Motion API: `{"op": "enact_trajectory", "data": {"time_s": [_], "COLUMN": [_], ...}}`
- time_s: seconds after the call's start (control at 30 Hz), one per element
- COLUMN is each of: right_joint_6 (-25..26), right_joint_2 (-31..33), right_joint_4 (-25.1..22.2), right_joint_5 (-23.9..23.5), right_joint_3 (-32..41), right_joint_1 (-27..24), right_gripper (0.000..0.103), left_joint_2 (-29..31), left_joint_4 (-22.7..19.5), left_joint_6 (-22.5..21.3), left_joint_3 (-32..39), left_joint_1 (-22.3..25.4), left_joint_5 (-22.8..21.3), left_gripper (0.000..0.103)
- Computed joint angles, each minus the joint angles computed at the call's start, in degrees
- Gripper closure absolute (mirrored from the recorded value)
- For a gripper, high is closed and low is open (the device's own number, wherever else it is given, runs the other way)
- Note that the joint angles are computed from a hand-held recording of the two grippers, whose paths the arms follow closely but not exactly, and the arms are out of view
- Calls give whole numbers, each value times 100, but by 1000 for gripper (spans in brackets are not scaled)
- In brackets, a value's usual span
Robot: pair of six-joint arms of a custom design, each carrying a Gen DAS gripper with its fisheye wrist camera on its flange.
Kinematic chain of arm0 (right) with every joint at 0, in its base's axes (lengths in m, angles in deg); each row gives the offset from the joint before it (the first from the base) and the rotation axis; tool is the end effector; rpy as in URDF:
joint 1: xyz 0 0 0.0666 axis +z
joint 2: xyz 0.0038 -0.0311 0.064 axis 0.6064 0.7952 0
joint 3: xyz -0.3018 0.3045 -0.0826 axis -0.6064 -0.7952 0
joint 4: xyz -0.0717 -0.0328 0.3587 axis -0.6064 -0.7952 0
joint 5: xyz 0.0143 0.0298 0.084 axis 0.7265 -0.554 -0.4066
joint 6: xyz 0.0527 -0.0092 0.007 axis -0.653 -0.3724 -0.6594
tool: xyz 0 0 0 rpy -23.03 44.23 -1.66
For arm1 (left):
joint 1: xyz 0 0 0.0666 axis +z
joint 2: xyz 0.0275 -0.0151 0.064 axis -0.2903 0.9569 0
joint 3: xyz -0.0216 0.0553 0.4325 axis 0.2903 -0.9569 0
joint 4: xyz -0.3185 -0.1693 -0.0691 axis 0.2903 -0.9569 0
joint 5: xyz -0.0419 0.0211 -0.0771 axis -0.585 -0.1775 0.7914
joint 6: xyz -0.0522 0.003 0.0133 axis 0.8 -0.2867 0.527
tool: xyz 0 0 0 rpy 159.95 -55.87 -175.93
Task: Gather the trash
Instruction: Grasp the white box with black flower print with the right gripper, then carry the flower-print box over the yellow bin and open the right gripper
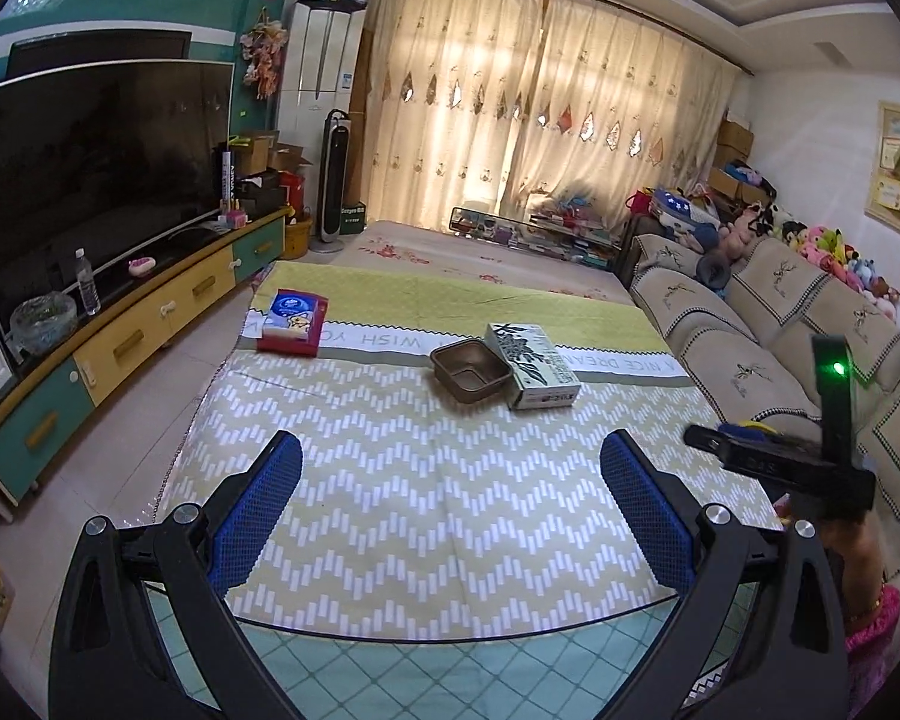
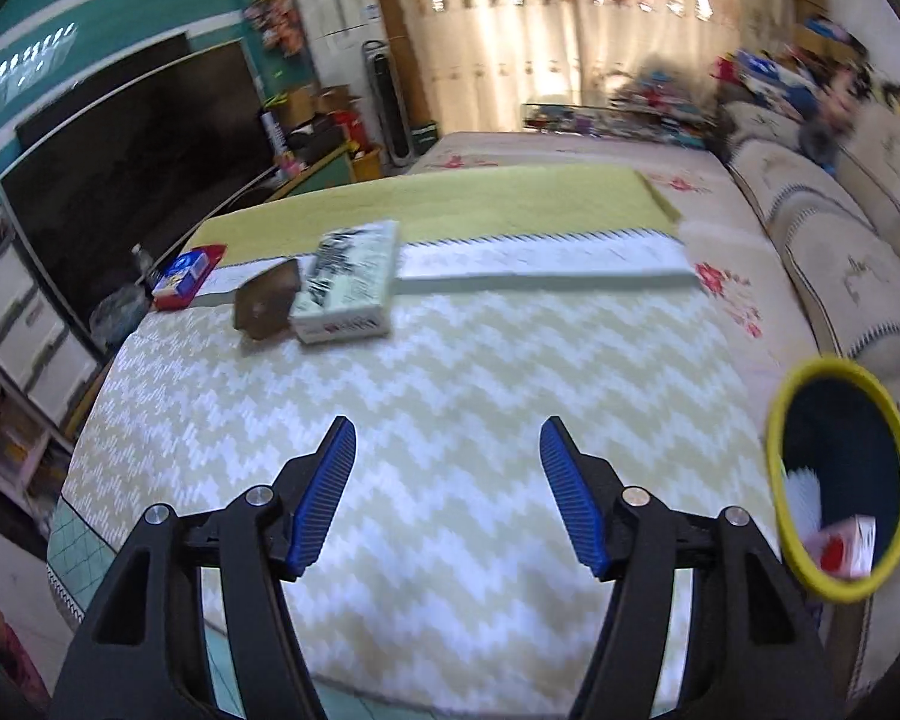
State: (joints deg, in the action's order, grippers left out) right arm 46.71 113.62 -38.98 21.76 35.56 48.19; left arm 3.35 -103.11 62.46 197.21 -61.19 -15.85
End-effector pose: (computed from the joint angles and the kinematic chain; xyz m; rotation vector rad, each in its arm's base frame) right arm 0.5148 0.1119 0.5799 -0.6302 2.3449 0.4682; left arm 0.3259 -0.2828 0.6371 -0.4967 2.0845 0.0320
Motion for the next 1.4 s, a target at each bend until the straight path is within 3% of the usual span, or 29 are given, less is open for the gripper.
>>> {"op": "enact_trajectory", "data": {"time_s": [0.23,0.4,0.57,0.8,0.87,0.9,0.93,1.17,1.4], "right_joint_6": [113,180,-118,-288,-264,-289,-301,-184,-306], "right_joint_2": [651,1168,1585,1841,1848,1844,1832,1699,1064], "right_joint_4": [22,77,-106,-154,-116,-74,-22,-237,-245], "right_joint_5": [315,894,1383,1490,1477,1513,1584,1470,739], "right_joint_3": [683,1130,1534,1695,1711,1694,1674,1584,952], "right_joint_1": [731,1174,1317,1327,1339,1354,1363,1280,876], "right_gripper": [22,16,15,15,23,34,35,35,35], "left_joint_2": [-93,-153,-202,-302,-286,-279,-261,-151,-107], "left_joint_4": [423,762,1044,1401,1428,1446,1456,1353,1239], "left_joint_6": [-51,-120,-169,-93,-77,-82,-95,-202,-291], "left_joint_3": [-338,-663,-972,-1380,-1403,-1407,-1390,-1160,-940], "left_joint_1": [336,659,911,1144,1174,1183,1189,1104,871], "left_joint_5": [414,805,1098,1425,1469,1485,1491,1356,1110], "left_gripper": [5,5,5,5,5,5,5,5,5]}}
